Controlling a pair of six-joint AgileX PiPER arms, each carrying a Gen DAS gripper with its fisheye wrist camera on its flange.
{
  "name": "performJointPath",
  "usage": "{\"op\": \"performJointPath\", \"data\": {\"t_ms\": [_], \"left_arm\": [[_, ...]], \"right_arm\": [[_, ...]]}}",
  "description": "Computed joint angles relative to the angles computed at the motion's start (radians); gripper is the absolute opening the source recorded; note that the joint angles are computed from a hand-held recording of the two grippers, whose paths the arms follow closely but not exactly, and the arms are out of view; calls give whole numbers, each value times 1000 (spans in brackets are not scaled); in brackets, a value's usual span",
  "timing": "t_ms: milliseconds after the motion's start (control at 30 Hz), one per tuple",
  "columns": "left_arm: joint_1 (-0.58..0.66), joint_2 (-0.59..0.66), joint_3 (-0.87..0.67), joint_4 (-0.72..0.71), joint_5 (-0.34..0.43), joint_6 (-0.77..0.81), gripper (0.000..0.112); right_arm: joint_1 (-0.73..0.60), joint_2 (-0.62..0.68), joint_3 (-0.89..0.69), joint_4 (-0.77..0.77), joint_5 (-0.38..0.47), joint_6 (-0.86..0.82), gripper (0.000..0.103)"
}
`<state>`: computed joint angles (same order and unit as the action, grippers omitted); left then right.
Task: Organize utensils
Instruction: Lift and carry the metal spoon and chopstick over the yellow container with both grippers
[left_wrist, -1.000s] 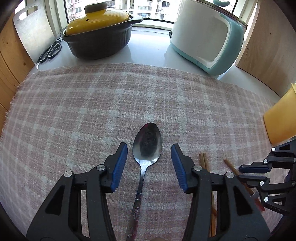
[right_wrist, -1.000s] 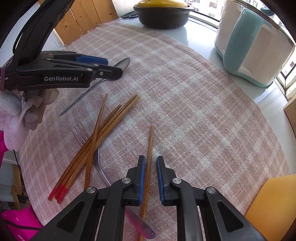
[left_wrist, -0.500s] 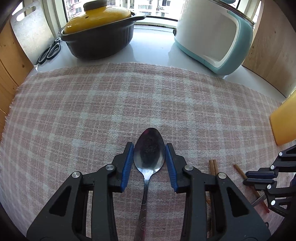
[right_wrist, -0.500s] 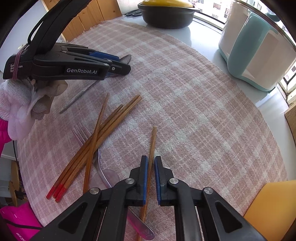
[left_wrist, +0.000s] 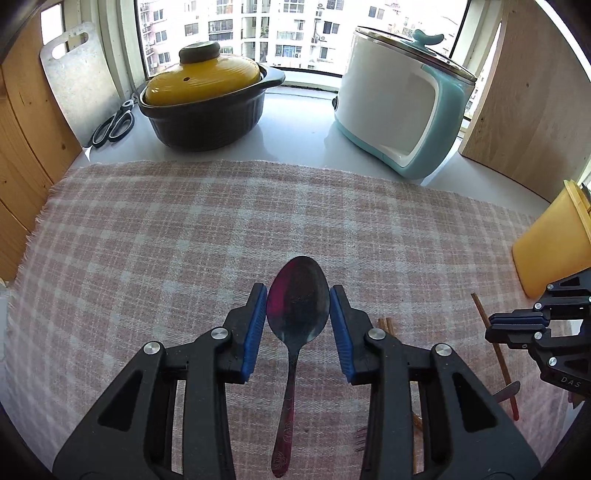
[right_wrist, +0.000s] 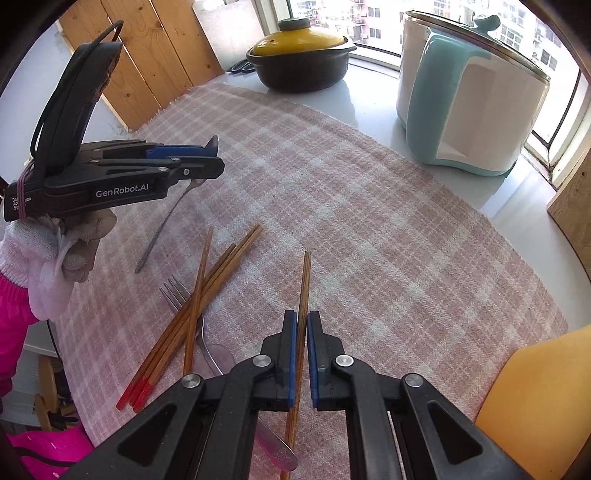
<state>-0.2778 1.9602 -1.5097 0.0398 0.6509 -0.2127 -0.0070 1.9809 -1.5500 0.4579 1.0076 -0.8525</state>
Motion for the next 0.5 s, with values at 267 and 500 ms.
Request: {"op": "performJointPath", "data": {"t_ms": [267,500], "left_arm": [[-28,-75,12,-14,-12,7,34],[-56,-155,47,-14,-32,-2,34]], "right_arm": [[-52,-78,27,70,-5,-42,2],[-79,-179,91,119,-33,-102,2]]}}
